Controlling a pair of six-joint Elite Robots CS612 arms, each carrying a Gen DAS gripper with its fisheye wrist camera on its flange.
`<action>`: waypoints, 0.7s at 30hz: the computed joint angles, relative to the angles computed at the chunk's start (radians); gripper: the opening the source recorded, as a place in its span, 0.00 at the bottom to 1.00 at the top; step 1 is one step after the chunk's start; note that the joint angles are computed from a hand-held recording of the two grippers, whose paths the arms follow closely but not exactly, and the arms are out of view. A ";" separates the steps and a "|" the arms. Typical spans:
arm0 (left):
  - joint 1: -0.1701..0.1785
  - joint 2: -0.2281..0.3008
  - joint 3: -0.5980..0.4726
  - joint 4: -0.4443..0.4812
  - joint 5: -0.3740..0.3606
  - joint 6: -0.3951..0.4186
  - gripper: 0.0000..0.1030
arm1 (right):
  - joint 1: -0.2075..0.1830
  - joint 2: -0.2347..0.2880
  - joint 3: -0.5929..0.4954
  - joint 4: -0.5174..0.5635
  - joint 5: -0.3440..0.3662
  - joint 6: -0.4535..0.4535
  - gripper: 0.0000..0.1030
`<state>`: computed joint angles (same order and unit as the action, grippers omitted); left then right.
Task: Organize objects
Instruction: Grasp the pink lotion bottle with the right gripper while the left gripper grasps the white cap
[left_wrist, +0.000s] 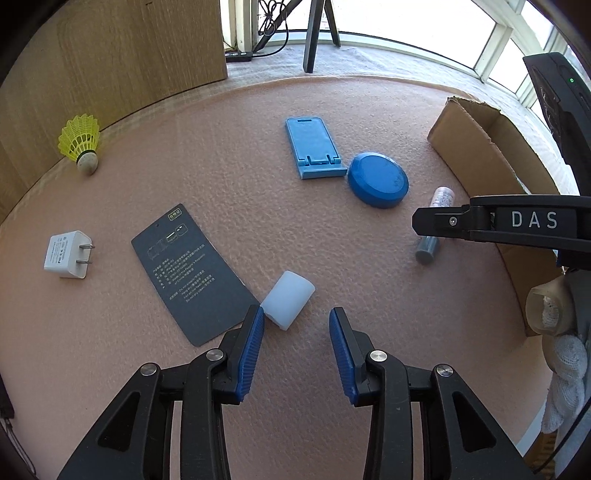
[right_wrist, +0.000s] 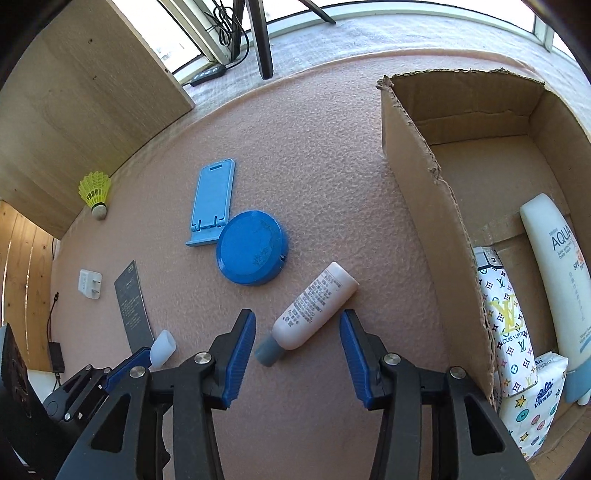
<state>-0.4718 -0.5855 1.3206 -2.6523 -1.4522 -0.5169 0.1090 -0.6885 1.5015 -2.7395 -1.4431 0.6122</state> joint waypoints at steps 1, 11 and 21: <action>0.000 0.002 -0.002 0.003 0.001 0.001 0.39 | 0.000 0.002 -0.004 0.006 -0.002 -0.005 0.40; 0.006 0.013 -0.022 0.015 0.018 -0.018 0.32 | 0.005 0.011 -0.024 0.027 -0.002 -0.076 0.20; 0.027 0.007 0.002 -0.055 -0.031 -0.081 0.05 | 0.005 0.001 0.007 -0.020 0.013 -0.102 0.19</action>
